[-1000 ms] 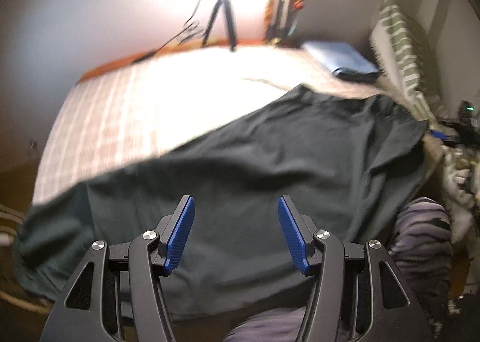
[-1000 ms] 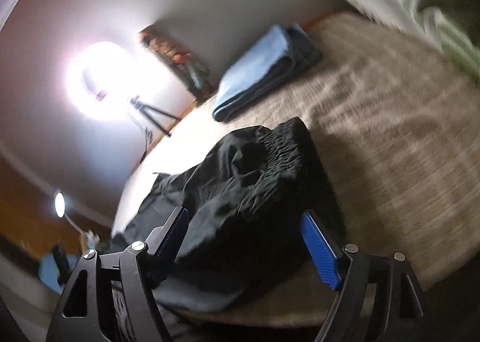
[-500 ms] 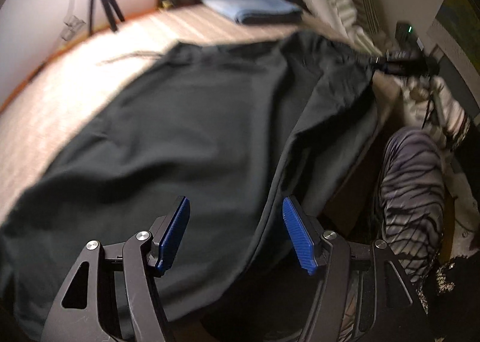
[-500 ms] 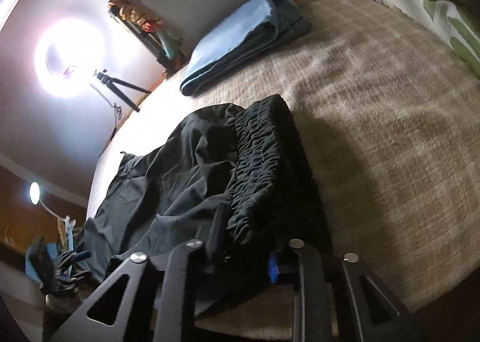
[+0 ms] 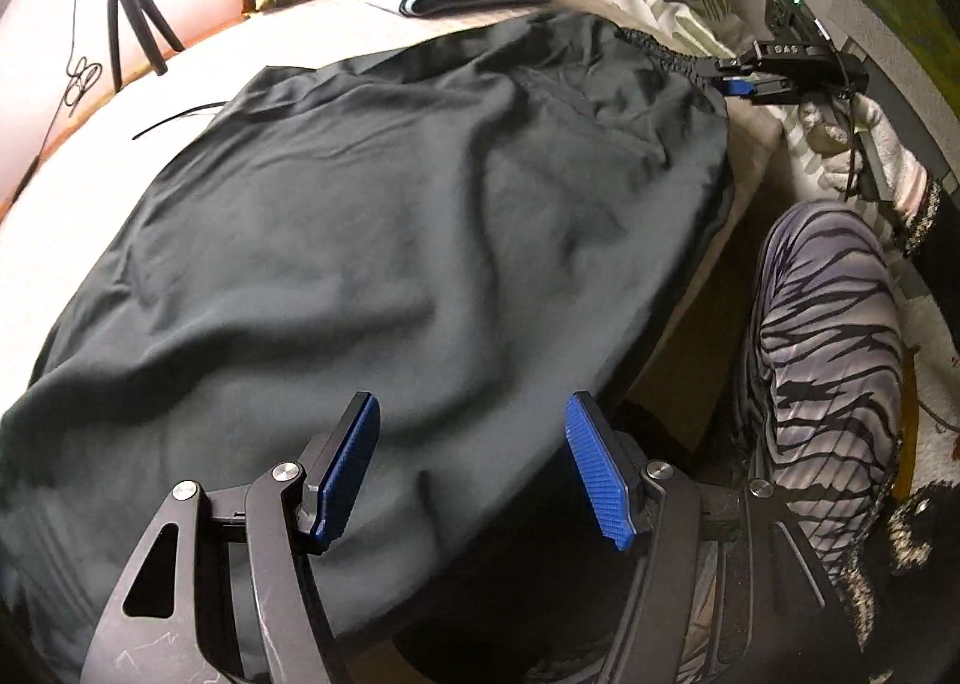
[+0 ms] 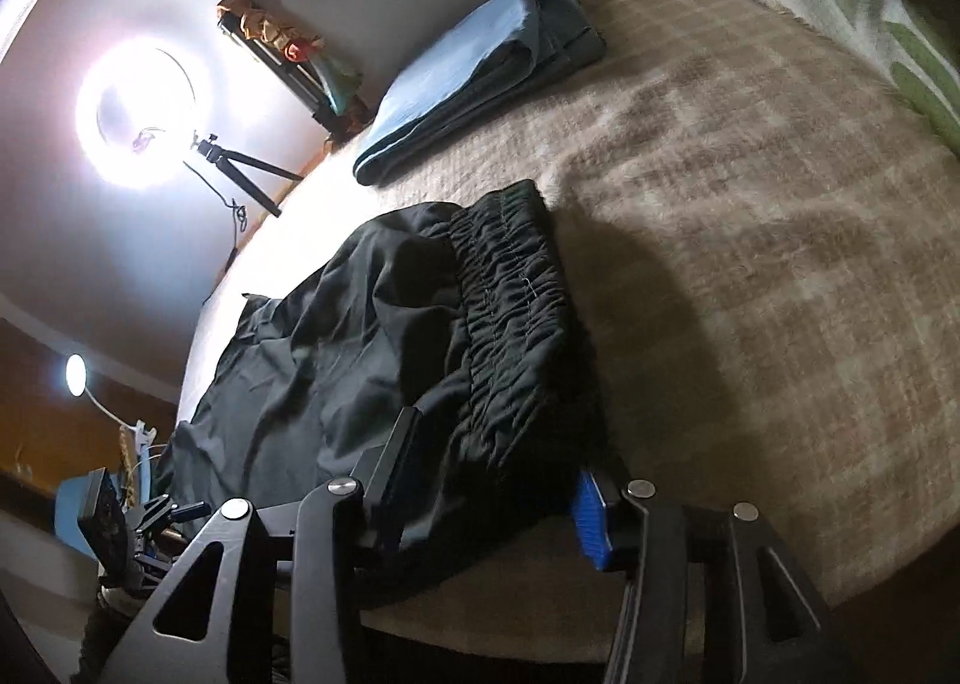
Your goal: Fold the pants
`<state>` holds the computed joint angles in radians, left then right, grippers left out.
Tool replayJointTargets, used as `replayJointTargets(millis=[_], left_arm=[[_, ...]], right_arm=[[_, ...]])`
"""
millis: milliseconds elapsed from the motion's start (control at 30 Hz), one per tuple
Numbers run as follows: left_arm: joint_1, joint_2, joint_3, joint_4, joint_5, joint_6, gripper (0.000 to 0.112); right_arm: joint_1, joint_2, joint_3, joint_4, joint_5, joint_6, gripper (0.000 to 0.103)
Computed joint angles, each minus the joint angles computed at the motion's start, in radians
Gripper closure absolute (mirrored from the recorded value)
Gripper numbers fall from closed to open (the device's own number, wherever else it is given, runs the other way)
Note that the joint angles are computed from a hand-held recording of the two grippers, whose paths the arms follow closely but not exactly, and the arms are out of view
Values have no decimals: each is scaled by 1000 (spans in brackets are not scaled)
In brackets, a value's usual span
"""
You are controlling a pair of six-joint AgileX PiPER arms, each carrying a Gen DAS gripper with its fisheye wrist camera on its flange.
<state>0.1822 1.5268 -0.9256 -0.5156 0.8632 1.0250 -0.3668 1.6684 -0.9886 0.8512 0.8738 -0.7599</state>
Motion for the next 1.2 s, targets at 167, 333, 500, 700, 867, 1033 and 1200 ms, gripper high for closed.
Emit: replayJointTargets(millis=[167, 333, 500, 700, 867, 1033, 1200], left_arm=[[25, 28, 7, 16, 2, -17, 49], [70, 3, 20, 26, 33, 7, 49], [210, -46, -23, -8, 100, 47, 48], [452, -64, -161, -76, 189, 86, 48], [695, -7, -302, -138, 250, 92, 48], [887, 75, -420, -138, 221, 64, 48], [1045, 216, -582, -124, 202, -32, 48]], right_arm=[[-31, 3, 36, 9, -15, -11, 72], [78, -83, 47, -218, -125, 150, 62], [164, -233, 30, -318, -166, 228, 57], [327, -230, -100, -290, -173, 237, 38], [517, -91, -267, -377, -187, 311, 35], [626, 120, -476, -344, -135, 295, 34], [708, 338, -722, -398, -60, 366, 33]])
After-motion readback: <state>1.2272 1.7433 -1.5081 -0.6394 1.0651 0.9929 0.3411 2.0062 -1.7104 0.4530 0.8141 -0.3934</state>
